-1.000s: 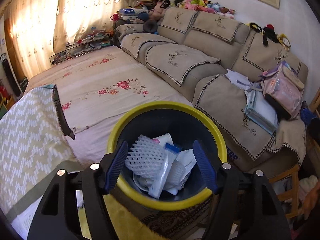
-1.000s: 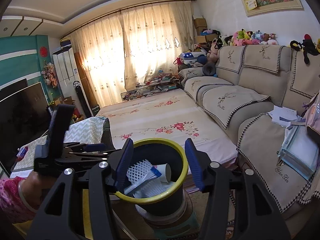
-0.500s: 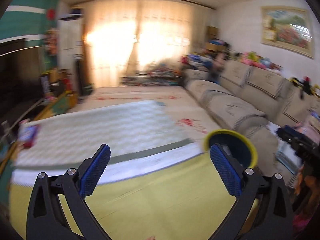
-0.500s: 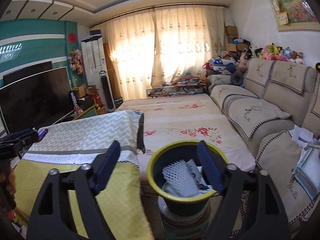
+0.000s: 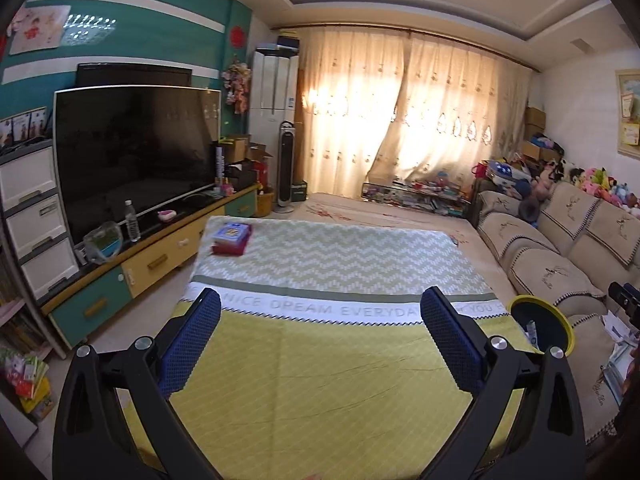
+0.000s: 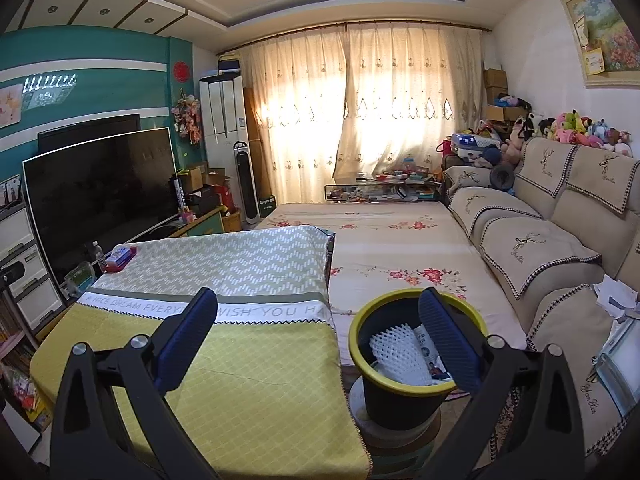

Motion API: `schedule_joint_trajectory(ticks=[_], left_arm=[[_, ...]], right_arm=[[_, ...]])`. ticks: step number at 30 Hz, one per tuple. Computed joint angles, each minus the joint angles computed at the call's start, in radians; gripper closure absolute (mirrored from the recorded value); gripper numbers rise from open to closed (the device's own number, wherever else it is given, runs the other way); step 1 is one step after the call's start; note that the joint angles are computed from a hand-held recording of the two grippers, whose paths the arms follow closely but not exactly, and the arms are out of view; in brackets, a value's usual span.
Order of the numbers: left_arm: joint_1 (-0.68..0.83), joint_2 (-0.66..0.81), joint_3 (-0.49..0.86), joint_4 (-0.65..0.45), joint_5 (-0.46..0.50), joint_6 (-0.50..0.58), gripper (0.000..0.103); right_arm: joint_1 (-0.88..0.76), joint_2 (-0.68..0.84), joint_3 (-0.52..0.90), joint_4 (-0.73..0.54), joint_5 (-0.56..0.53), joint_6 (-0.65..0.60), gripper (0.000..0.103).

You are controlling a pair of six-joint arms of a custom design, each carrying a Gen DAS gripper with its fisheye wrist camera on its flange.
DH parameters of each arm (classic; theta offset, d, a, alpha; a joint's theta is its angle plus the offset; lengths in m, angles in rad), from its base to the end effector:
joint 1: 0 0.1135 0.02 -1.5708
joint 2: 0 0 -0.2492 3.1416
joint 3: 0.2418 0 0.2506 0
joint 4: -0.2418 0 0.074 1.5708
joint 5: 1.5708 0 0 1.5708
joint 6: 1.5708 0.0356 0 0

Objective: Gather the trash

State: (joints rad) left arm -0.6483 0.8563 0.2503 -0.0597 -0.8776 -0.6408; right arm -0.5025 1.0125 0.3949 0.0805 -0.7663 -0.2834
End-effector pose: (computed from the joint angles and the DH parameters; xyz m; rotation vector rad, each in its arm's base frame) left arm 0.1496 -0.0790 0.1527 -0.4332 1.9320 0.1603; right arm 0.1931 -0.0779 0.1819 -0.2262 1.9468 0.2955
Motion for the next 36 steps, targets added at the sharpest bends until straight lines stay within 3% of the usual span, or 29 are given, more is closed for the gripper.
schedule_joint_trajectory(ticks=[3,10,21,36], left_arm=[[-0.073,-0.070,-0.008,-0.142,-0.073,-0.097,0.005],[-0.174,-0.100,0.014,-0.284,-0.160,-0.199,0.005],[-0.144,-0.044,0.023,-0.180,-0.116,-0.124,0.005],[-0.172,-0.027,0.026,-0.196,-0.133,-0.168,0.005]], right_arm=[[0.007,-0.049,-0.017,-0.030,-0.004,-0.003,0.007],[0.010,-0.072,-0.014,-0.073,-0.016,-0.011,0.007],[0.031,-0.024,0.000,-0.046,-0.002,-0.007,0.007],[0.040,-0.023,-0.011,-0.020,0.005,0.004,0.007]])
